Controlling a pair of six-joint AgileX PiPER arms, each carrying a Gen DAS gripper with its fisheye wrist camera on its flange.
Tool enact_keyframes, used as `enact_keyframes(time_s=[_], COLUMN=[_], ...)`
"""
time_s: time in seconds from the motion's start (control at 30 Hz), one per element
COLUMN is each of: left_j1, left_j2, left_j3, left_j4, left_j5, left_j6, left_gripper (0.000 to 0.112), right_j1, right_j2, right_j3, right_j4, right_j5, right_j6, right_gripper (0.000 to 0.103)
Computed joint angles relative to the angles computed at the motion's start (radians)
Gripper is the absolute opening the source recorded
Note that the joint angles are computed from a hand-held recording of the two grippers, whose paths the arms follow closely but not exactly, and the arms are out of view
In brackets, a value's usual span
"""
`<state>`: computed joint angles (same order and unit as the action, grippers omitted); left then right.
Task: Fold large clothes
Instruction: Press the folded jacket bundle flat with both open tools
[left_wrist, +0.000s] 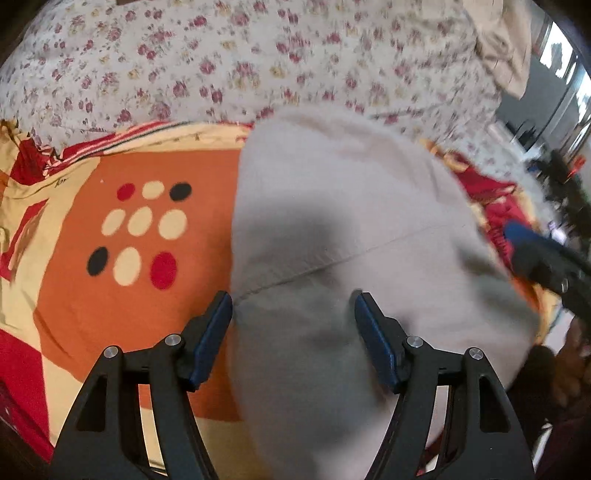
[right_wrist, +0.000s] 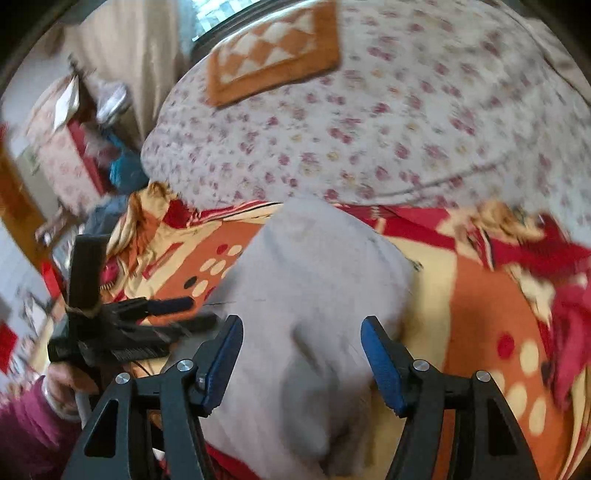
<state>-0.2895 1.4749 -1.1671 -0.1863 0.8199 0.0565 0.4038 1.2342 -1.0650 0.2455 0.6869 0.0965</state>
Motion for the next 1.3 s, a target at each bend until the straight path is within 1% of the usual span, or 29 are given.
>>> enact_keyframes(time_s=[0.07,0.1,0.13,0.17,0.2,0.27,0.3,0.33,0.43,0.53,0.57,0.63,0.67,0.77,0.8,0.87,0.9,1.0,1.1,1.17,1.2,1.3], left_j1=[-0.034,-0.047,-0.047,-0.043,-0.035,-0.03,-0.027,-0.031,-0.039,-0.049,-0.058,-0.079,-0.086,-0.116,-0.123,-0.148,-0.157,-0.161,-0.175,-0.192,-0.2,-0.234], left_j2=[-0.017,-0.019,-0.025,-0.021,-0.016,-0.013,-0.012,-0.012,-0.025,-0.041,-0.048,-0.061,-0.067,-0.099,-0.105,-0.123,-0.136,-0.174,-0.219,-0.248,-0.265,-0.312], left_j3=[0.048,0.059,0.068,0.069,0.069,0.073,0.075,0.074,0.076,0.094,0.101,0.112,0.117,0.135,0.137,0.145,0.153,0.168,0.182,0.19,0.196,0.213], left_j4=[0.084,0.11,0.112,0.105,0.091,0.08,0.076,0.081,0.098,0.124,0.145,0.19,0.206,0.271,0.29,0.348,0.368,0.374,0.399,0.429,0.445,0.521], left_j5=[-0.05,-0.066,-0.073,-0.073,-0.069,-0.073,-0.077,-0.076,-0.07,-0.088,-0.095,-0.104,-0.106,-0.105,-0.1,-0.09,-0.09,-0.083,-0.076,-0.068,-0.065,-0.048], left_j6=[-0.08,-0.104,-0.105,-0.097,-0.084,-0.083,-0.085,-0.095,-0.134,-0.175,-0.204,-0.257,-0.273,-0.331,-0.341,-0.386,-0.403,-0.403,-0.436,-0.477,-0.494,-0.576], left_gripper=[0.07,0.072,0.074,0.076,0.076,0.078,0.078,0.078,0.078,0.078,0.078,0.078,0.078,0.078,0.078,0.078,0.078,0.078,0.078,0.078,0.078,0.078], right_j1=[0.018,0.03,0.025,0.006,-0.02,-0.082,-0.097,-0.102,-0.069,0.016,0.047,0.098,0.131,0.225,0.224,0.196,0.189,0.197,0.246,0.298,0.319,0.381], right_j2=[0.072,0.115,0.176,0.231,0.272,0.295,0.285,0.272,0.177,0.028,0.003,-0.048,-0.046,-0.005,0.004,-0.009,-0.019,-0.056,-0.111,-0.132,-0.136,-0.123], right_j3=[-0.024,-0.034,-0.055,-0.067,-0.066,-0.016,0.004,0.011,0.016,0.046,0.052,0.094,0.108,0.161,0.181,0.223,0.228,0.207,0.183,0.168,0.157,0.12], right_j4=[-0.066,-0.127,-0.17,-0.173,-0.136,0.016,0.05,0.045,-0.065,-0.167,-0.187,-0.16,-0.185,-0.366,-0.372,-0.333,-0.32,-0.332,-0.429,-0.529,-0.565,-0.651], right_j5=[-0.027,-0.041,-0.037,-0.021,-0.02,-0.071,-0.088,-0.084,-0.035,0.005,0.011,0.008,0.001,-0.001,-0.009,-0.041,-0.037,0.011,0.049,0.07,0.083,0.13], right_j6=[0.019,0.055,0.063,0.049,0.017,-0.098,-0.126,-0.118,0.0,0.084,0.109,0.108,0.146,0.335,0.356,0.342,0.337,0.363,0.489,0.61,0.652,0.756], right_gripper=[0.058,0.057,0.055,0.055,0.055,0.055,0.055,0.055,0.055,0.055,0.055,0.055,0.055,0.055,0.055,0.055,0.055,0.055,0.056,0.061,0.07,0.074])
